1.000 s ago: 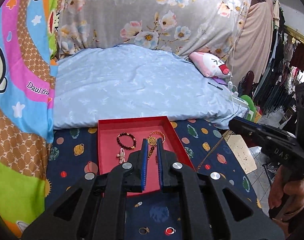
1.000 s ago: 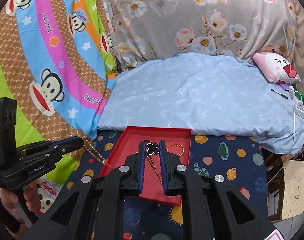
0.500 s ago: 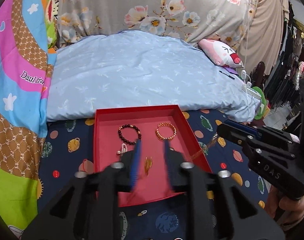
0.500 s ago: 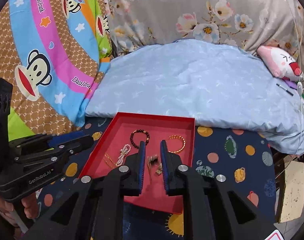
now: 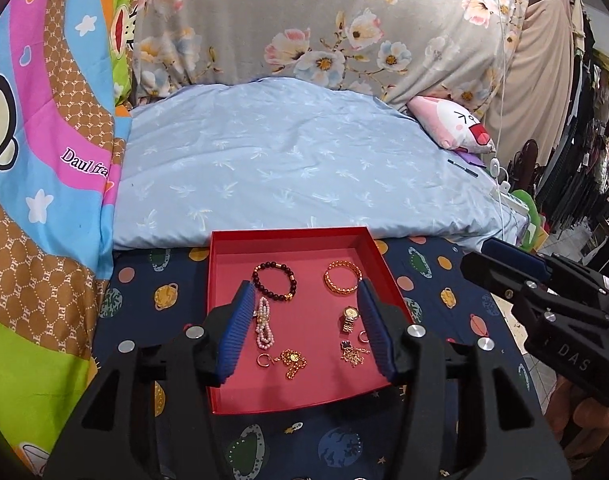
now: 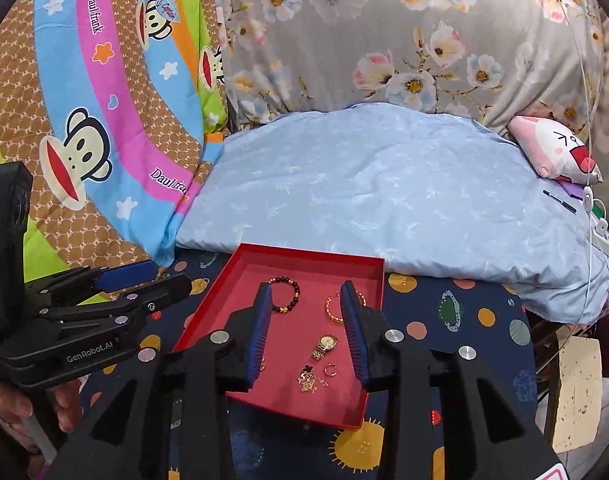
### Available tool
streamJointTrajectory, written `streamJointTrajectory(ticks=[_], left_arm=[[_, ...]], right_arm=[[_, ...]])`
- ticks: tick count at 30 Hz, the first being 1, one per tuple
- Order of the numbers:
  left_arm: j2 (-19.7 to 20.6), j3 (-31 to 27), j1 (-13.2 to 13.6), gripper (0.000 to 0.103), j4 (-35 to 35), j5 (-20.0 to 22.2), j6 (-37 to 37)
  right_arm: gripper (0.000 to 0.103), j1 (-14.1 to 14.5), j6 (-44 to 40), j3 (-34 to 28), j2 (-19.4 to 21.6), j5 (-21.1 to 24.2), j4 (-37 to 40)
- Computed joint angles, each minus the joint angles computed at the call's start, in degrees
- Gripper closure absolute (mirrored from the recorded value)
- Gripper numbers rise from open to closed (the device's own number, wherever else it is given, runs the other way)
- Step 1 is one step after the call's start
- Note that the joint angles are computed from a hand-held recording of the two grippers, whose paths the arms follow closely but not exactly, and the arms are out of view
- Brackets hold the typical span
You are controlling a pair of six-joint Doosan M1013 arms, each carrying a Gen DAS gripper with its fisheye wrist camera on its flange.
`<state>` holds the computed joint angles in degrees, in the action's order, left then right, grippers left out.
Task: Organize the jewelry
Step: 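Withdraw both grippers from the tray toward the remaining rings, then grasp the red-stone ring with the right gripper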
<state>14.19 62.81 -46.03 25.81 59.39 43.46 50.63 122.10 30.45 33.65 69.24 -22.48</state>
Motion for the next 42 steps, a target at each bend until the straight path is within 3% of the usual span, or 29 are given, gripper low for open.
streamJointTrajectory(ticks=[5,14,22,27,30,42], left_arm=[[-0.99,0.85,-0.60,0.052,1.11,0.20,-1.04],[-4.48,7.01,-2.16,0.048,0.87,1.17,-5.17],[-7.05,13.71,-5.58,0.048,4.39,8.26,-12.69],[-7.62,17.09,-7.70,0.046,5.22,12.65,-16.20],[-8.00,18.82,-8.21,0.040,3.80,13.16,-17.06],[-8.83,22.13,-8.78,0.040,-0.13,13.55,-16.73]], right_arm=[[0.068,0.67,1.51,3.20,-1.93,-0.97,-0.34],[0.068,2.62,7.81,15.08,-7.97,-3.17,0.14],[0.064,6.49,13.93,24.21,-11.64,-1.28,-2.27],[0.064,7.81,14.46,27.88,-11.89,-1.15,1.03],[0.064,7.79,14.23,29.33,-11.80,-2.24,3.87],[0.064,7.31,7.83,26.71,-7.61,-1.49,8.05]])
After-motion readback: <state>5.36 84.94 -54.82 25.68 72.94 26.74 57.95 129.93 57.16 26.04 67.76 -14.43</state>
